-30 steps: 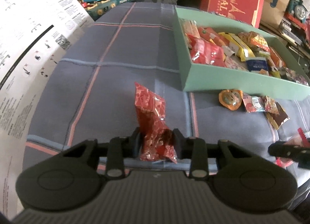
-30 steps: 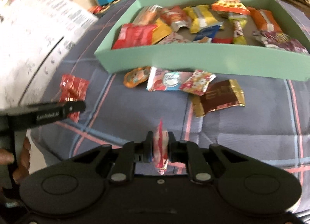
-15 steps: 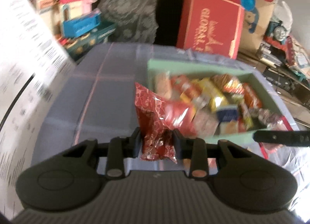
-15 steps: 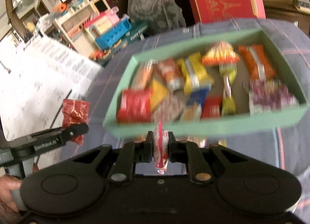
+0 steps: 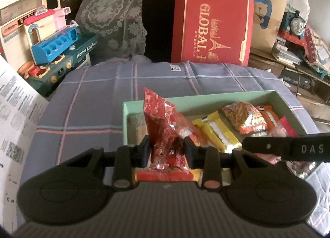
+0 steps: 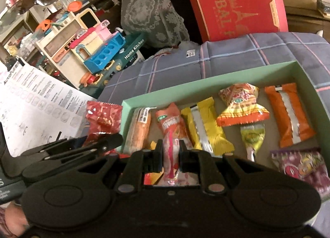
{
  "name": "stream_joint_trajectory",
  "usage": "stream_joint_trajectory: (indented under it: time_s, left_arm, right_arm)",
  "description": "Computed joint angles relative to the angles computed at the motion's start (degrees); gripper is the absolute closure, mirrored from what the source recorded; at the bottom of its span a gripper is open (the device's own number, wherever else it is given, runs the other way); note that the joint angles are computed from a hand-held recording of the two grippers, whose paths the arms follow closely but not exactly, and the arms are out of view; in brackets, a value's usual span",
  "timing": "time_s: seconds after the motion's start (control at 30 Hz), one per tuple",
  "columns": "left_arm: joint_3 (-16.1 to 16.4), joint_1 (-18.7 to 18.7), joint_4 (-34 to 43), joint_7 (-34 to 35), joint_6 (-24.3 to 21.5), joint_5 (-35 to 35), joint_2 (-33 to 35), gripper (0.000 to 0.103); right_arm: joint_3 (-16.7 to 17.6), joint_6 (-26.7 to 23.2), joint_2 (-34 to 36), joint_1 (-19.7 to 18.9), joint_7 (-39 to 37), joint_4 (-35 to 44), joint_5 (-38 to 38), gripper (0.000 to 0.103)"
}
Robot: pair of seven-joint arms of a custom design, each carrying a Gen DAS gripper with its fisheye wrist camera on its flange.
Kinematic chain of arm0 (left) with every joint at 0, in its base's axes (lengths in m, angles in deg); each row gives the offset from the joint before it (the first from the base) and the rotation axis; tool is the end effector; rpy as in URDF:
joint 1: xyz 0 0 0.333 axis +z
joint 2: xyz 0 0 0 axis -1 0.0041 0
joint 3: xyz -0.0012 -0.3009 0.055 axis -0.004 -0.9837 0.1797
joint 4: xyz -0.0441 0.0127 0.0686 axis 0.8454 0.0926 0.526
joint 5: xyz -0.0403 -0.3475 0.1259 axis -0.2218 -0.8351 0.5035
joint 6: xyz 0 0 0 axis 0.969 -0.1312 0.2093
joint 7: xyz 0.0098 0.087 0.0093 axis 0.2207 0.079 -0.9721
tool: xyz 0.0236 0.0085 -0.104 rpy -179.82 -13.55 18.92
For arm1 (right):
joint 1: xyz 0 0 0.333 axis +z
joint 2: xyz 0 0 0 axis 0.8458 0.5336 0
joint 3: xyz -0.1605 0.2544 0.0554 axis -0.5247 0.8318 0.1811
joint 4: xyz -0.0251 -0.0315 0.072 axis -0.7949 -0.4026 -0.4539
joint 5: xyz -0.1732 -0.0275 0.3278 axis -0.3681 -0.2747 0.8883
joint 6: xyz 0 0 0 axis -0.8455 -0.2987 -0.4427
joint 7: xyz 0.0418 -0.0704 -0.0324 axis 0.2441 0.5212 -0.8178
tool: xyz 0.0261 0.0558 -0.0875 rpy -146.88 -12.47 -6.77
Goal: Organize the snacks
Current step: 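Grasp the red wrapper with the left gripper while the right grasps the pink candy, carry toward tray, then lower the red wrapper and pink candy into the green tray and open both grippers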
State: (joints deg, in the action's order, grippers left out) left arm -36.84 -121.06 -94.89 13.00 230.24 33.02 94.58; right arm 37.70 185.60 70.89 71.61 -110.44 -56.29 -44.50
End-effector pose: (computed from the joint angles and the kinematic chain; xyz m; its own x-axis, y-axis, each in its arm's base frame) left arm 0.4913 -0.3679 0.3982 -0.5415 -0.8388 0.0565 -0.6307 0.3608 -0.6870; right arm 0.4210 0.2465 0.4261 -0.2762 -0.8713 -0.4058 -0.6795 0.4756 -0.5586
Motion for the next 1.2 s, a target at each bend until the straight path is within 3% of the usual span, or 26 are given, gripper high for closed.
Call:
stream_joint_trajectory:
  time_s: [0.07,0.13,0.17,0.2,0.23,0.27,0.3,0.33,0.47,0.7,1.2]
  left_arm:
    - [0.6,-0.5,2.2,-0.3,-0.8,0.2,1.9,0.07]
    - [3.9,-3.5,4.3,-2.7,-1.5,2.5,3.6,0.064]
    - [6.6,-5.8,5.0,-4.9,-2.0,4.6,4.1,0.056]
    - [9.7,-8.6,5.7,-8.0,-2.8,7.2,4.6,0.03]
    - [11.8,-10.3,5.7,-10.7,-2.6,9.8,4.6,0.013]
    - [15.4,-13.3,5.3,-14.7,-1.4,13.6,4.6,0.008]
    - [18.1,-15.5,4.9,-17.6,-0.8,16.8,4.5,0.005]
    - [18.8,-16.0,4.8,-18.8,-1.0,18.4,4.3,0.003]
    - [14.9,-12.7,4.1,-19.8,-2.8,19.7,3.1,0.0]
    - [10.8,-9.0,0.0,-24.6,-2.8,25.4,-0.9,0.0]
    - [2.6,-0.8,-10.5,-34.8,-0.9,36.2,-11.6,0.0]
  right_arm:
    - [-0.4,0.7,1.5,-0.2,-0.3,0.9,0.0,0.089]
    - [-0.7,0.5,2.4,0.1,-0.5,1.7,0.2,0.084]
    - [-0.8,0.1,2.6,0.1,0.0,2.1,-0.3,0.07]
    - [-0.8,-0.2,2.6,0.0,1.2,2.3,-1.4,0.061]
    - [-0.6,-0.8,2.3,-0.1,2.9,2.5,-3.1,0.038]
    - [-0.3,-1.9,1.9,-0.2,4.9,2.6,-5.3,0.02]
    - [-0.1,-2.7,1.6,-0.1,6.4,2.7,-7.1,0.015]
    - [0.0,-3.7,1.1,0.1,6.9,2.6,-8.0,0.01]
    - [-0.2,-4.8,0.1,1.1,6.7,1.9,-7.6,0.0]
    - [0.5,-6.1,-3.1,2.2,5.0,-0.8,-4.7,0.0]
    - [6.2,-11.0,-15.1,2.9,4.9,-9.1,1.5,0.0]
